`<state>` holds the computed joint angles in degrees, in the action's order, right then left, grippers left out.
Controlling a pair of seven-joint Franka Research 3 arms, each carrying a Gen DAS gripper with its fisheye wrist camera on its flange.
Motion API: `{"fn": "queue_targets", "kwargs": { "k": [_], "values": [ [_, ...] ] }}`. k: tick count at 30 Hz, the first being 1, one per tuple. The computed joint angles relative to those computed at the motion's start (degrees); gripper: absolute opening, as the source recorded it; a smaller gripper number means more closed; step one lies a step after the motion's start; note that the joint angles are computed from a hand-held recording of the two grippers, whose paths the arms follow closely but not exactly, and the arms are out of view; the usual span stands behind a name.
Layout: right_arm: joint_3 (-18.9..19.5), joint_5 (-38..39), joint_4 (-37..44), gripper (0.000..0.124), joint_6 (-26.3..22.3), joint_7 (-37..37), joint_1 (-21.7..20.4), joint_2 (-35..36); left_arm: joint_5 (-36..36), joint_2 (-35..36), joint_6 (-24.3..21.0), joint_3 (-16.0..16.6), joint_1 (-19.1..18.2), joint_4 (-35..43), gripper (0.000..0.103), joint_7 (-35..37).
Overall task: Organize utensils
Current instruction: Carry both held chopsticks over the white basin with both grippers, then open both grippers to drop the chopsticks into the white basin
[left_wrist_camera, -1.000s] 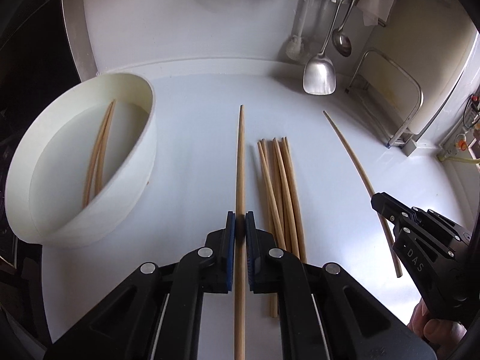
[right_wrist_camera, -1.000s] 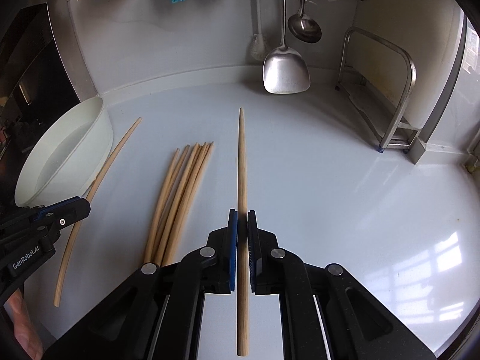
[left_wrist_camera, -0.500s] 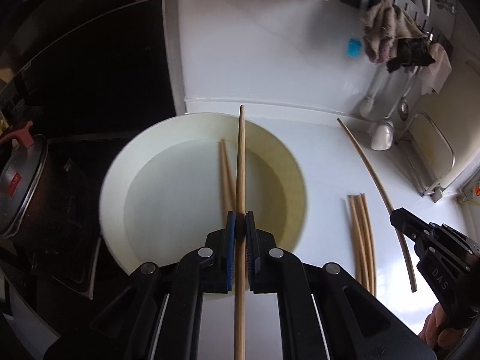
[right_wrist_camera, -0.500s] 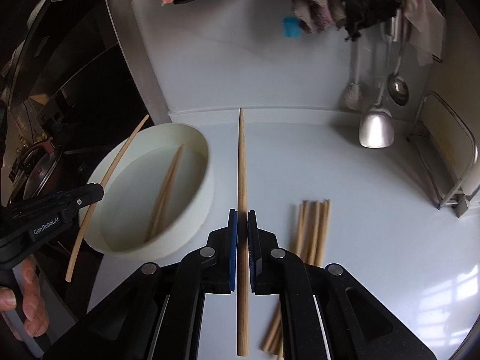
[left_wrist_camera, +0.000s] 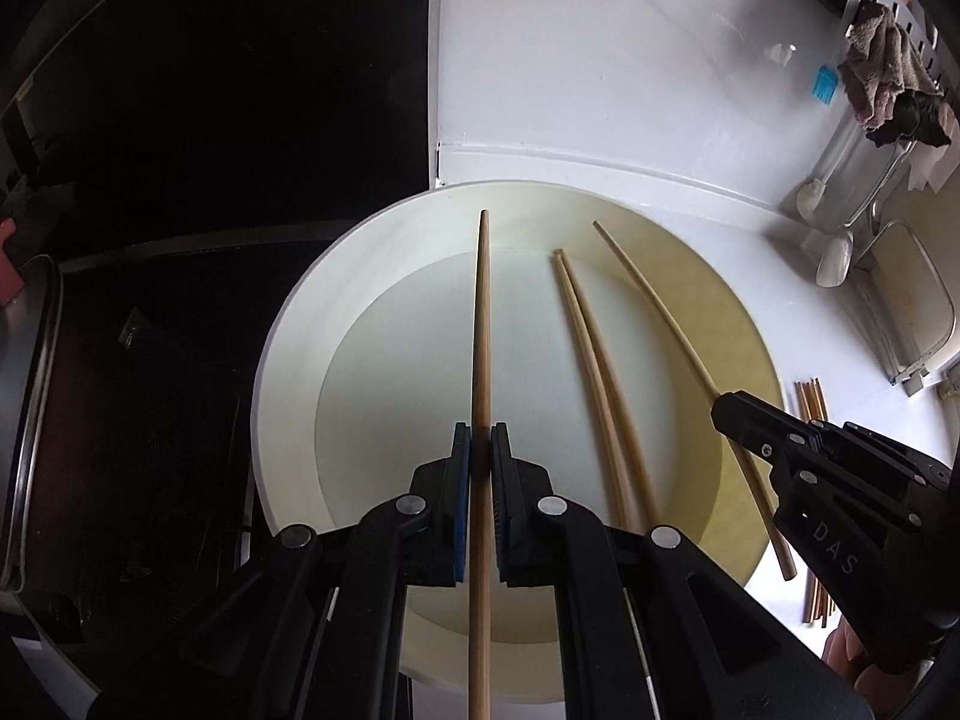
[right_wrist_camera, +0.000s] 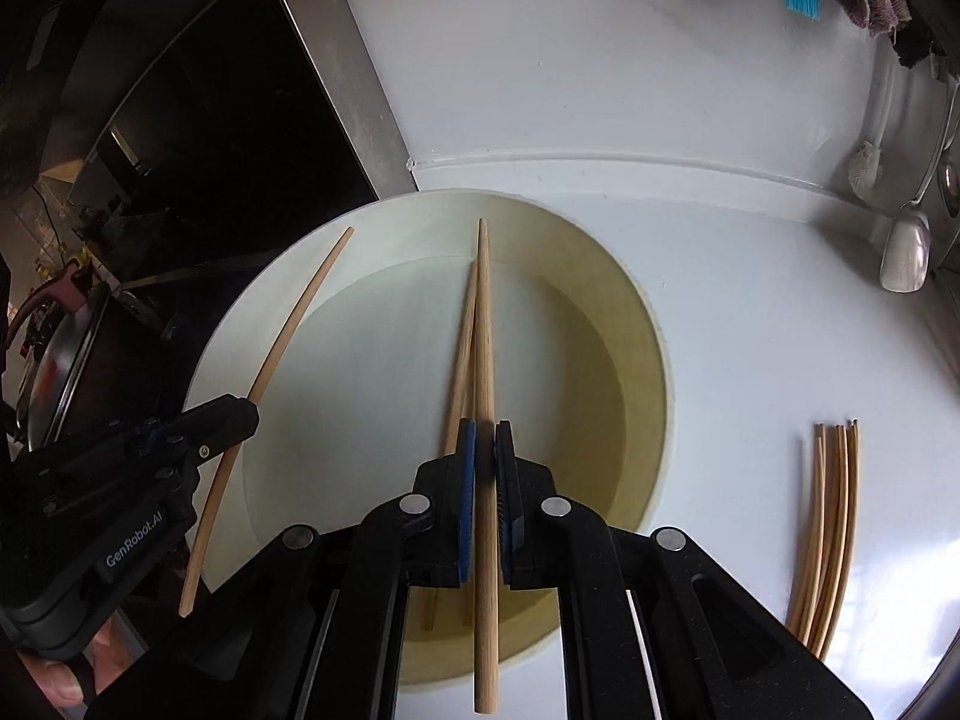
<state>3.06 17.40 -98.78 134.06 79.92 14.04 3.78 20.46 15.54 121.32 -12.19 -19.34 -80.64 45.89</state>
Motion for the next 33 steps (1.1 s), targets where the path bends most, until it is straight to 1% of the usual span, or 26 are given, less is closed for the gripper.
{"fn": "queue_targets", "kwargs": {
  "k": [2, 6, 7, 9, 17, 19, 20, 21, 22, 23, 24, 27, 30, 33],
  "values": [
    [0.1, -1.7, 1.2, 0.006, -0.5, 1.4, 0.4, 1.5, -1.1, 0.2, 0.2, -0.1, 0.7, -0.3, 0.007, 1.5],
    [0.0, -4.3, 3.6, 0.006, -1.9, 3.8, 1.0, 4.0, -2.5, 2.0, -0.2, 0.0, 1.2, 1.3, 0.007, 3.7],
    [0.0, -5.0, 3.8, 0.007, -2.1, 4.4, 1.1, 4.3, -2.7, 3.2, -0.6, 0.0, 1.0, 2.7, 0.007, 3.8],
    [-0.1, -6.0, 4.6, 0.007, -2.7, 5.2, 1.4, 5.2, -3.3, 3.7, -0.3, 0.1, 1.3, 2.7, 0.007, 4.4],
    [-0.1, -7.2, 6.6, 0.007, -4.9, 6.6, 1.8, 7.5, -5.9, 6.3, -2.2, 0.3, 1.6, 5.1, 0.008, 6.5],
    [-0.1, -7.2, 7.3, 0.007, -5.5, 6.6, 1.8, 8.1, -6.0, 6.4, -2.8, 0.5, 1.6, 5.5, 0.010, 6.1],
    [-0.2, -7.3, 7.6, 0.007, -5.7, 6.6, 1.9, 8.3, -6.0, 6.5, -3.1, 0.5, 1.4, 5.8, 0.017, 5.9],
    [-0.3, -7.7, 8.2, 0.008, -5.8, 7.0, 2.0, 8.7, -5.6, 6.5, -3.1, 0.7, 1.3, 6.0, 0.027, 5.5],
    [-0.3, -7.8, 8.1, 0.013, -5.4, 7.3, 2.0, 8.5, -4.9, 6.3, -3.1, 0.9, 1.0, 6.0, 0.033, 5.0],
    [-0.4, -7.8, 7.9, 0.016, -5.2, 7.5, 1.9, 8.3, -4.2, 5.9, -3.0, 1.1, 0.9, 5.7, 0.047, 4.5],
    [-0.4, -7.7, 7.6, 0.020, -4.8, 7.5, 1.8, 7.9, -3.6, 5.2, -2.5, 1.3, 0.9, 5.1, 0.057, 4.0],
    [-0.5, -7.5, 5.9, 0.021, -3.7, 7.0, 1.4, 6.2, -2.5, 4.4, -2.1, 1.4, 0.8, 4.8, 0.068, 2.7],
    [-0.5, -7.0, 3.9, 0.028, -2.8, 6.9, 1.1, 4.4, -2.6, 3.4, -1.6, 1.3, 1.2, 4.0, 0.071, 1.9],
    [-0.5, -6.2, 1.4, 0.029, -1.8, 6.7, 0.7, 2.2, -1.2, 1.7, -1.1, 1.3, 1.0, 2.3, 0.076, 0.4]
  ]
}}
